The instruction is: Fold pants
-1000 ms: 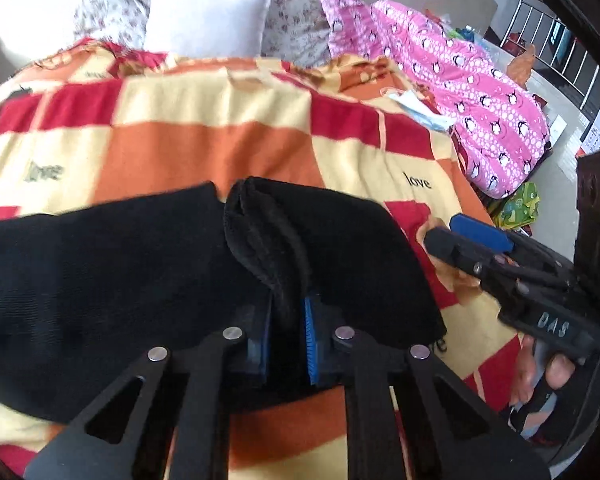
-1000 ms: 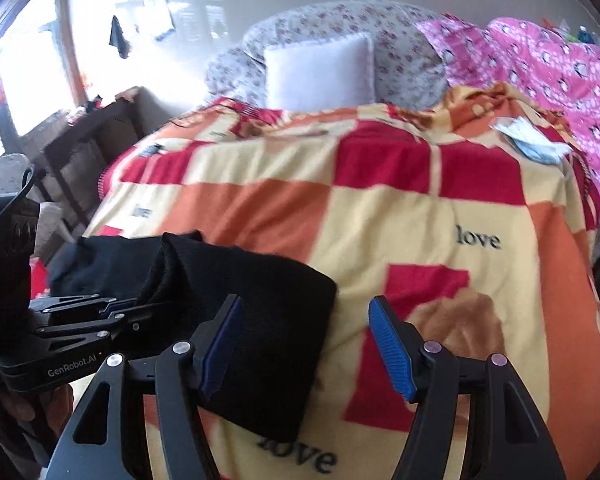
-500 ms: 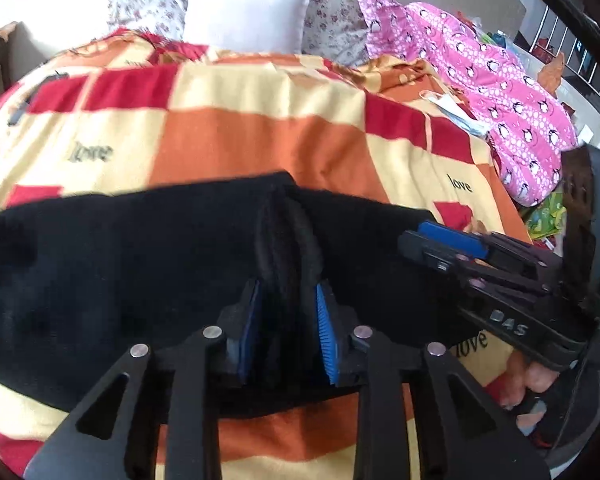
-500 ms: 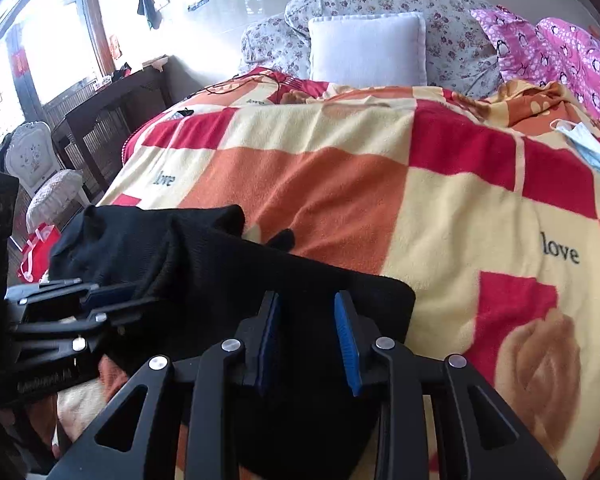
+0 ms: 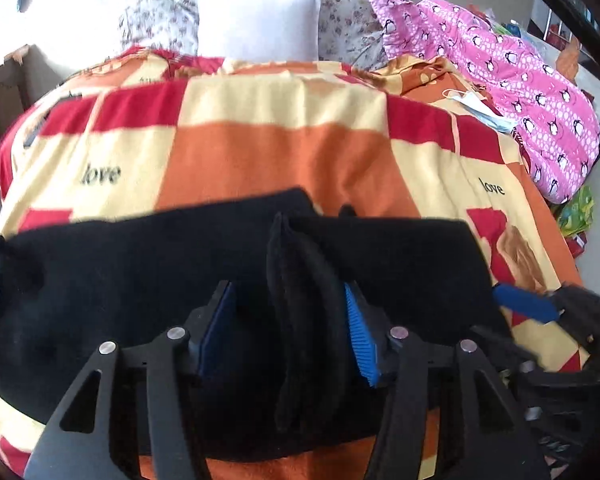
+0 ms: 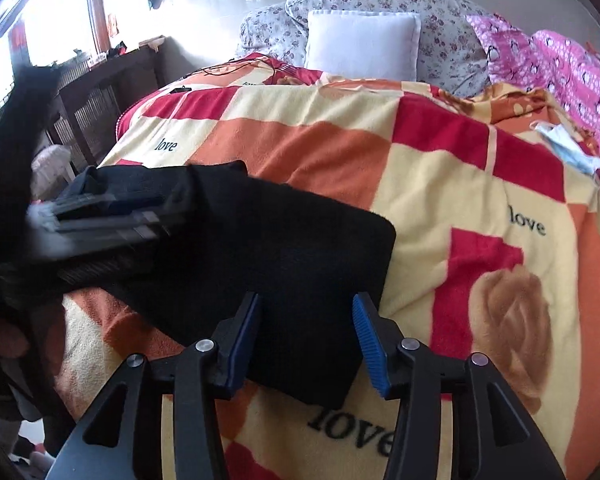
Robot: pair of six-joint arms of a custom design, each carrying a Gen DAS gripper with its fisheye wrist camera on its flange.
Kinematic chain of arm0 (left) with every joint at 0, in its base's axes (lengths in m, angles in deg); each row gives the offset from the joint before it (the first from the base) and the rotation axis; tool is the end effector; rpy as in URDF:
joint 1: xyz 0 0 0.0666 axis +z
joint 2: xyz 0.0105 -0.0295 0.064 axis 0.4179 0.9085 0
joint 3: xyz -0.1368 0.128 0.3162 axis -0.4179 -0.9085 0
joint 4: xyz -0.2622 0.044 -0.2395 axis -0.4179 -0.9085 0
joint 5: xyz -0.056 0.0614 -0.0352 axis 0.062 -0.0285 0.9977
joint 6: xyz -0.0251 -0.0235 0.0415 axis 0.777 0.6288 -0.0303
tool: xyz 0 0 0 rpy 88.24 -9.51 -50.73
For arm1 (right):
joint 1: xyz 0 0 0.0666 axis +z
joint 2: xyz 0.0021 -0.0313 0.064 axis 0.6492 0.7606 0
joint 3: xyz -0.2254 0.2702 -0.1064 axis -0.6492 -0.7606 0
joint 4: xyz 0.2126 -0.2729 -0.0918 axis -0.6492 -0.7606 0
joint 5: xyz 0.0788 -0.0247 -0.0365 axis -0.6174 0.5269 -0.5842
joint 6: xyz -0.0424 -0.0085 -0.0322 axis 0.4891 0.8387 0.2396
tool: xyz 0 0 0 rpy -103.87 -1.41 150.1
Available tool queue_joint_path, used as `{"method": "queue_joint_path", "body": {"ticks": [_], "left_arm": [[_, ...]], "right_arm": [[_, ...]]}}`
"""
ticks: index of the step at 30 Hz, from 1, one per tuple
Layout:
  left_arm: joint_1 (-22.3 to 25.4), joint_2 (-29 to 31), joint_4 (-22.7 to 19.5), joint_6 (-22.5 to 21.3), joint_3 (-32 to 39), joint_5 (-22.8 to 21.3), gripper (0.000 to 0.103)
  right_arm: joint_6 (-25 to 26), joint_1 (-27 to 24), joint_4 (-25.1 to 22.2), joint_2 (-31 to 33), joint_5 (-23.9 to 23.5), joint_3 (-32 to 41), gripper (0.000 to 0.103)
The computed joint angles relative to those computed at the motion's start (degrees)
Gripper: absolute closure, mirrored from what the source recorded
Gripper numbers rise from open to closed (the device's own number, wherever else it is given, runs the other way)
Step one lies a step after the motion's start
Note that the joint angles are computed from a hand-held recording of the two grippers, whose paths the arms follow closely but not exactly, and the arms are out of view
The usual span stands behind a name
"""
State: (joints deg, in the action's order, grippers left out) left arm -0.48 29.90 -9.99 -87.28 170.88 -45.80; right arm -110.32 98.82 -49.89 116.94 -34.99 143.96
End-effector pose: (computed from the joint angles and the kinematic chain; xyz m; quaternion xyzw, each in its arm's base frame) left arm 0.3937 -0.1977 0.4318 0.3323 0.8771 -0.1864 0.2925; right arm 0.2554 0.3717 0.4606 0.1469 0.9292 -0.0394 0.3369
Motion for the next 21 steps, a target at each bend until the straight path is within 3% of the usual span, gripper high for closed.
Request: {"method": "queue_joint_path", "body": {"ticks": [8, 21], "left_arm": [[3.1, -2.5, -0.1, 0.2, 0.2, 2.2, 0.044], [9.0, -4.7, 0.0, 0.5, -0.3, 5.1, 0.029]], "right_arm": [[0.0, 0.9, -5.3, 2.3, 2.9, 5.9, 0.047], [5.0, -0.2, -4.5, 5.5, 2.9, 11.0, 0.042]]}}
